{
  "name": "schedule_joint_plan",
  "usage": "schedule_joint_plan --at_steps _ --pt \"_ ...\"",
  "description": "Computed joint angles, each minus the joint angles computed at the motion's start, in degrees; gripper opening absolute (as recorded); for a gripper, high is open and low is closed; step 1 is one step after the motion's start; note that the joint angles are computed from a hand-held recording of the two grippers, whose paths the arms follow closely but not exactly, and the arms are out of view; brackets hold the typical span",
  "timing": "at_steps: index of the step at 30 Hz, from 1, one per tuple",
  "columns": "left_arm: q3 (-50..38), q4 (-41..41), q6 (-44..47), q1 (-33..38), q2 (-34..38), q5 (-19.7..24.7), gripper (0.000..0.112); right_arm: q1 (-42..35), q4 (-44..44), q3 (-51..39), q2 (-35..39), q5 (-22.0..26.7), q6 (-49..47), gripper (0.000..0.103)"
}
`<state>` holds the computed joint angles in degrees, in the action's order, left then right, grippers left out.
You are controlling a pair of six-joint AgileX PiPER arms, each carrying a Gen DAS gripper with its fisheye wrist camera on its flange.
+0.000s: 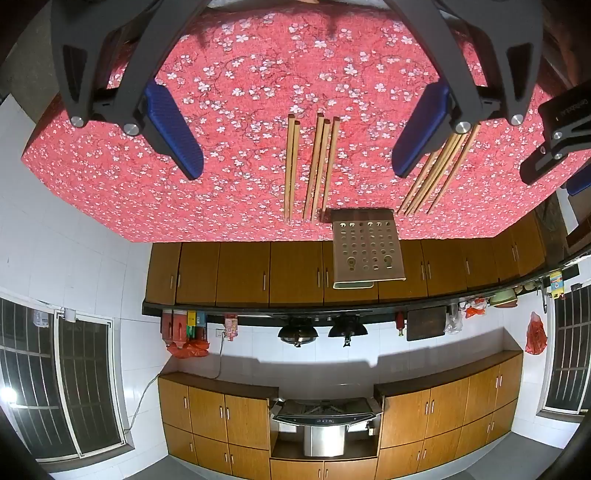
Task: Organize utensils
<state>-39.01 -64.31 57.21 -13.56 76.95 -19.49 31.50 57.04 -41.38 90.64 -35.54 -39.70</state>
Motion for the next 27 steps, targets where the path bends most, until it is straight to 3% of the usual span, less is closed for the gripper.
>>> schedule_joint_plan --at_steps 27 --pt "0.0 -0.2 0.2 0.0 0.0 0.0 0.101 0.1 0.4 0.1 -0.3 0.0 -0.5 0.099"
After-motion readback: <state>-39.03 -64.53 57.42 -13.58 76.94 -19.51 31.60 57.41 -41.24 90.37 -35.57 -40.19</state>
